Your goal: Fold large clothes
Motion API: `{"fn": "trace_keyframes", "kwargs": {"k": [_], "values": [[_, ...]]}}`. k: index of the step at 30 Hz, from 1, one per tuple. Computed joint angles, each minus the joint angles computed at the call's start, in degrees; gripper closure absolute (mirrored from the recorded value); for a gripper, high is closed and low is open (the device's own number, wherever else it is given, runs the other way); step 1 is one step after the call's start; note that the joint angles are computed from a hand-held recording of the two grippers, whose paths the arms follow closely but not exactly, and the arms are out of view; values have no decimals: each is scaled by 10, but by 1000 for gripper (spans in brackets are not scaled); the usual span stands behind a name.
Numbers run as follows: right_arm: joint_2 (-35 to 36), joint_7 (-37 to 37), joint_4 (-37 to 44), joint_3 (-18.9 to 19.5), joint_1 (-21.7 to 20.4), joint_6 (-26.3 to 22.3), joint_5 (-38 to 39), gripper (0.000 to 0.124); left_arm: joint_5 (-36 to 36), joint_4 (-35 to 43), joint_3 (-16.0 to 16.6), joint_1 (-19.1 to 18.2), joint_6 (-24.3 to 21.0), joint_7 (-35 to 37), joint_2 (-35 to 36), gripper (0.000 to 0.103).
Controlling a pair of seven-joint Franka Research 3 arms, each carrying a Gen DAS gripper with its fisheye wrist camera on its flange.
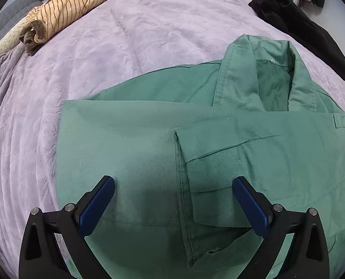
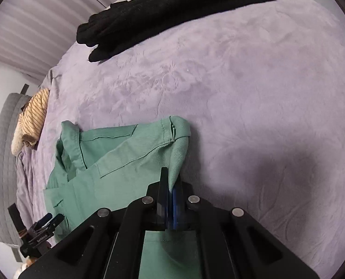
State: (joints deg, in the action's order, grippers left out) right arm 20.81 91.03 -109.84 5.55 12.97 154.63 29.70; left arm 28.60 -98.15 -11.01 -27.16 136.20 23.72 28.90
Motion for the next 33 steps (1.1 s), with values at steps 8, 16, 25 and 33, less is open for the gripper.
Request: {"fn": "trace_keyframes", "kwargs": {"k": [8, 16, 25, 33], "values": [[11, 48, -12, -33, 6, 5, -72, 122, 29, 62, 13, -18, -44, 16, 39, 0], [-182, 4, -206, -1, -14, 29, 90, 65, 43, -84, -8, -3, -3, -18, -91, 0], [-202, -219, -281, -32, 17, 11, 654, 122, 33, -68, -15, -17, -23, -49, -52, 0], [-211, -195, -315, -12, 30, 81, 636, 122, 38, -70, -10, -12, -43, -53, -54, 0]]}}
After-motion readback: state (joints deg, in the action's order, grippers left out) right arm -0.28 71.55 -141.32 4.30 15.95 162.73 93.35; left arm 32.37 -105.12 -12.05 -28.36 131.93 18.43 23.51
